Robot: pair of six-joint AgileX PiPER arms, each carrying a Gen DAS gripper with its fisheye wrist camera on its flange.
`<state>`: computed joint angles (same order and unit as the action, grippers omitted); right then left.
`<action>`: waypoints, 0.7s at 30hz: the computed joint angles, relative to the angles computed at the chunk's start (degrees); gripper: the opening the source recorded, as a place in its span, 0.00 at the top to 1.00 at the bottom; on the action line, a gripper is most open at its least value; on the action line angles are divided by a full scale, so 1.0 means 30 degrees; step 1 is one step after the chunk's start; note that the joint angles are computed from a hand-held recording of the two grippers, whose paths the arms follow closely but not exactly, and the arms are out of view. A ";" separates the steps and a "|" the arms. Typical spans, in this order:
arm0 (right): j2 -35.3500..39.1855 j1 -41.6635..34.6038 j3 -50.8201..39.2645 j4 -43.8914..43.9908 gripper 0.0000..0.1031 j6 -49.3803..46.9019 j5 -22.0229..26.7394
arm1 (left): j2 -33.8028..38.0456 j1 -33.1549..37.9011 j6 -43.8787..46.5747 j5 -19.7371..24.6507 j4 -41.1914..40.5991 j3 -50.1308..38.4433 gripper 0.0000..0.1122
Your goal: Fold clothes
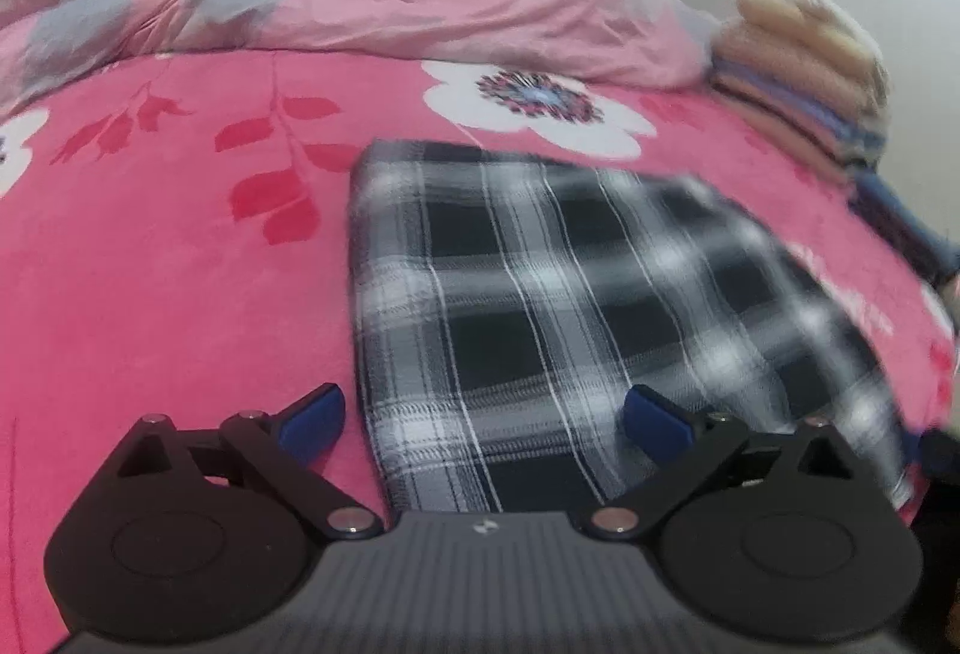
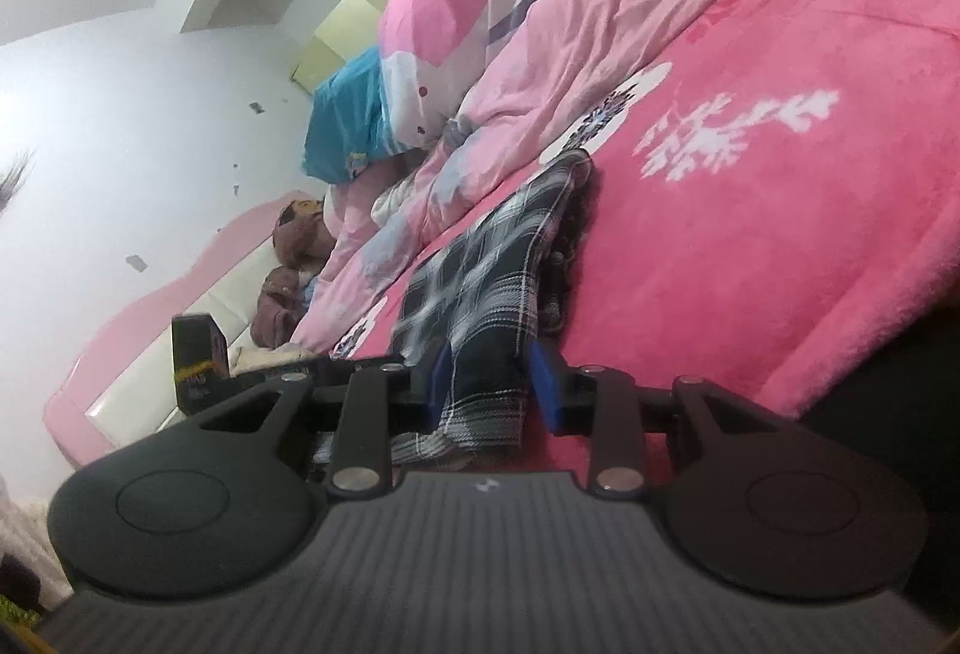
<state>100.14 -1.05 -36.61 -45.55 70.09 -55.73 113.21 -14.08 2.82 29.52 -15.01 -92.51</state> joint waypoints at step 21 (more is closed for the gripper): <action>-0.2741 0.1653 -0.0507 0.0456 0.71 0.1596 0.6213 | -0.5917 0.5439 1.3691 0.0628 -1.9679 0.9632 0.17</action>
